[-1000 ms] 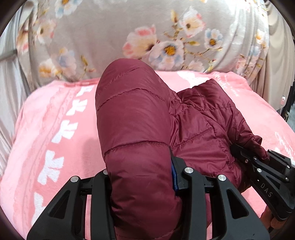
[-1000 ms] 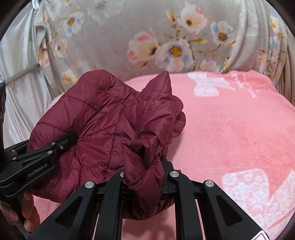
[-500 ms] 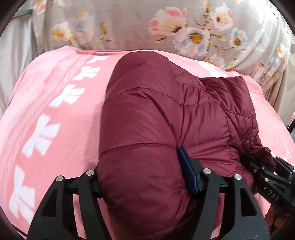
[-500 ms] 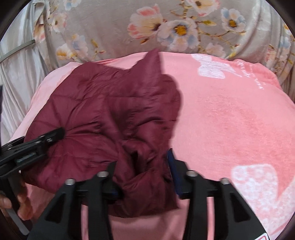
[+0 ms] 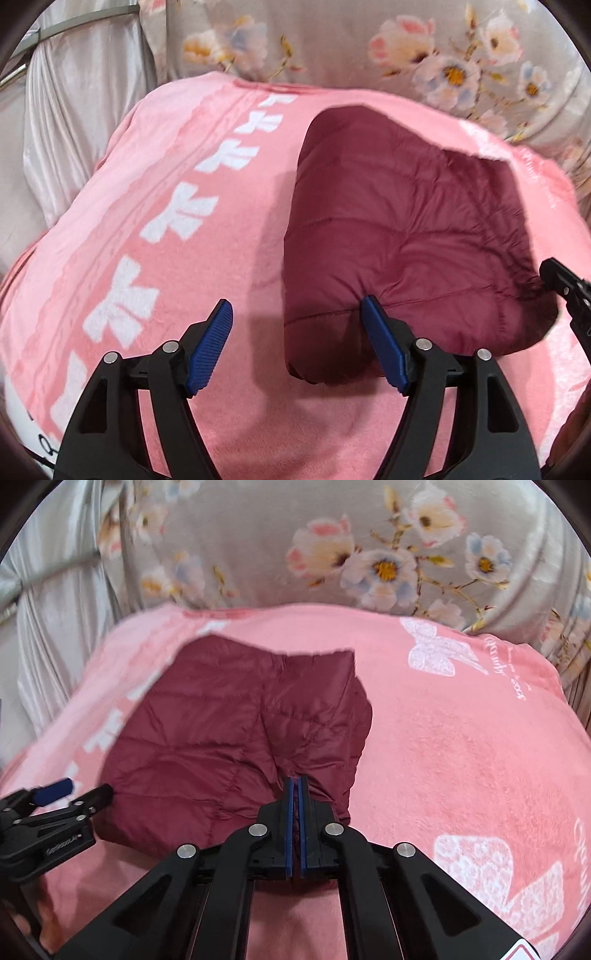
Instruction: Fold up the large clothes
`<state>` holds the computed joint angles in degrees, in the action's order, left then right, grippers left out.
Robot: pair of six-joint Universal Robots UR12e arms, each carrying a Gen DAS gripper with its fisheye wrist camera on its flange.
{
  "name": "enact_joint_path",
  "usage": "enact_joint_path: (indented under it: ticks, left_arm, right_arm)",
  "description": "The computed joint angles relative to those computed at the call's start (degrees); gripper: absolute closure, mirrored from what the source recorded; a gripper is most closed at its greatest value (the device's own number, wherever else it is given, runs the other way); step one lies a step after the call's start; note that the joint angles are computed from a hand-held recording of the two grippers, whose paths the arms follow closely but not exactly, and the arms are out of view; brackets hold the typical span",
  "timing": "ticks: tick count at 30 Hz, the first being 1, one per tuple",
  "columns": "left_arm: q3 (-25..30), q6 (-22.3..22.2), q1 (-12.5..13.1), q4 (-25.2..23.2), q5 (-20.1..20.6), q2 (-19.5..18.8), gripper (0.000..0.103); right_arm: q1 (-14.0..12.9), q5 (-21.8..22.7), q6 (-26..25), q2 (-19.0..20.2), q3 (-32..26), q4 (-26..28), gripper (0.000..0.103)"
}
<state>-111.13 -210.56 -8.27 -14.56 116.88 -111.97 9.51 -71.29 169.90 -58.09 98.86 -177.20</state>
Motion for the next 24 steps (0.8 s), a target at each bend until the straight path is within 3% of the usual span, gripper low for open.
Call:
enact_joint_path:
  ticks: [6, 15, 24]
  left_arm:
    - [1.4, -0.6, 0.4, -2.6, -0.2, -1.3, 0.032]
    - [3.6, 0.2, 0.2, -4.5, 1.1, -4.0, 0.029]
    - [4.7, 0.3, 0.9, -3.9, -0.1, -5.6, 0.021]
  right_arm:
    - [0.7, -2.8, 0.5, 2.1, -3.1, 8.1, 0.103]
    - [1.3, -4.6, -0.3, 3.5, -4.2, 9.4, 0.103]
    - [1.4, -4.7, 0.0, 4.6, -4.5, 7.8, 0.103]
